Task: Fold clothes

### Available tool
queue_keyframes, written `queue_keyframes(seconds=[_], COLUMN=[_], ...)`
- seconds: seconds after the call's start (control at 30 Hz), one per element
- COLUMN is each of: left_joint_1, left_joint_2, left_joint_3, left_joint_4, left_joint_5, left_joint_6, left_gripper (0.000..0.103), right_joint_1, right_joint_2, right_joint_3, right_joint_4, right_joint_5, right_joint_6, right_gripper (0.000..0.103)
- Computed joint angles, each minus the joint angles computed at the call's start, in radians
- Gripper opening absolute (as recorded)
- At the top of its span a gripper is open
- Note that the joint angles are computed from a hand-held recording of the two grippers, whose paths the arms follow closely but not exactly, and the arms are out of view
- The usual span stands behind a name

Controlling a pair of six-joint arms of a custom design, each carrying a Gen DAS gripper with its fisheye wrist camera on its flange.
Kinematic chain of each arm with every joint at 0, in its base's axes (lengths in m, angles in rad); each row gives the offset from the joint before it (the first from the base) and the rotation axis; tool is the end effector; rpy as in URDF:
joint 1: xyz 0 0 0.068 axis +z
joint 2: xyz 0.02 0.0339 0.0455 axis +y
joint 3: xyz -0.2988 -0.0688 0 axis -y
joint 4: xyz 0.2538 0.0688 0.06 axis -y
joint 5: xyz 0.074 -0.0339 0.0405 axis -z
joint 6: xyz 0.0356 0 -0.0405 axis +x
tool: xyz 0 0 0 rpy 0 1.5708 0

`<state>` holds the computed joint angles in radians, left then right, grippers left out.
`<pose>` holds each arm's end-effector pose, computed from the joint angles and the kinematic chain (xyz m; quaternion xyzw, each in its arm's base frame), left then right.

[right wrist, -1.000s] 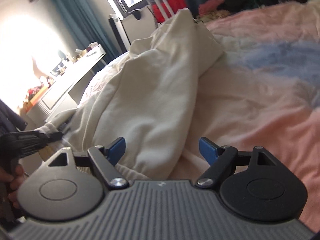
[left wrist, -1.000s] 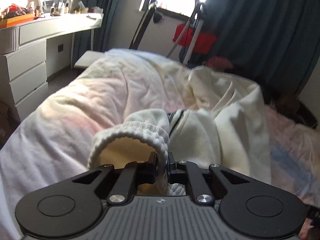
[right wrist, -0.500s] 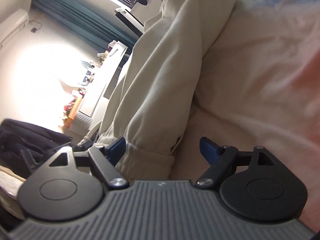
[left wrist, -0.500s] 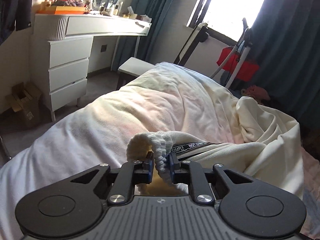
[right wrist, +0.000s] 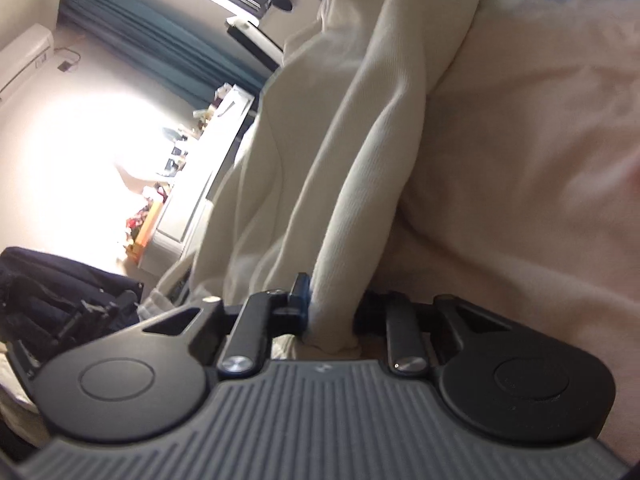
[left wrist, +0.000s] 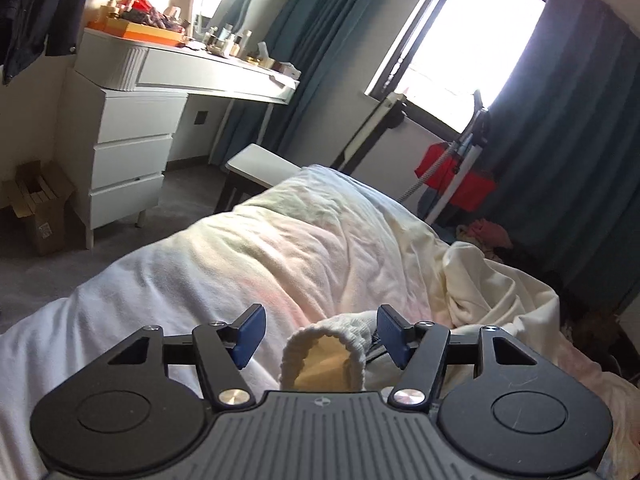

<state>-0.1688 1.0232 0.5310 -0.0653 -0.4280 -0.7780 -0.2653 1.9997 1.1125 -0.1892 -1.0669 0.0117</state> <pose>0.2063 -0.0202 0.2453 -0.3546 0.7842 -0.0509 0.5067 0.3887 -0.0733 0.1461 -0.0080 0.8441 0.4624 0.2713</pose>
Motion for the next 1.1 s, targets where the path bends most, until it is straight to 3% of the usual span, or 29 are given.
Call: queue_keyframes(seconds=[0.13,0.27,0.4,0.57,0.67,0.8,1.03,1.1], left_joint_1=[0.029,0.071,0.082,-0.056,-0.154,-0.174,-0.162,-0.152], left_joint_2=[-0.031,-0.058,-0.043,-0.066,-0.087,0.043,0.218,0.262], left_joint_3=[-0.037,-0.079,-0.072,0.017,0.056,0.143,0.148,0.158], left_joint_4=[0.077,0.143,0.119,-0.101,-0.211,-0.352,-0.174,-0.154], left_joint_5=[0.116,0.259,0.389,0.35,0.298,0.337,0.335,0.317], left_joint_6=[-0.023,-0.07,-0.182,-0.307,-0.378,-0.41,-0.328,-0.326], left_gripper=[0.062,0.062,0.062,0.062,0.073,0.077,0.071,0.058], right_joint_1=[-0.037,-0.073,-0.073,-0.065,-0.092,-0.112,-0.116,-0.113], right_joint_2=[-0.161,-0.34,-0.279,-0.131,-0.093,-0.082,-0.098,-0.097], right_joint_3=[-0.061,-0.15,-0.102,-0.004,0.04,0.056,0.039,0.037], right_joint_4=[0.089,0.21,0.087,-0.044,-0.11,-0.148,-0.151,-0.149], right_joint_5=[-0.01,0.076,0.128,0.197,0.174,0.148,0.158,0.168], right_joint_6=[-0.016,-0.123,-0.236,-0.217,-0.206,-0.21,-0.245,-0.256], right_gripper=[0.018,0.018,0.018,0.019,0.019,0.02,0.02,0.02])
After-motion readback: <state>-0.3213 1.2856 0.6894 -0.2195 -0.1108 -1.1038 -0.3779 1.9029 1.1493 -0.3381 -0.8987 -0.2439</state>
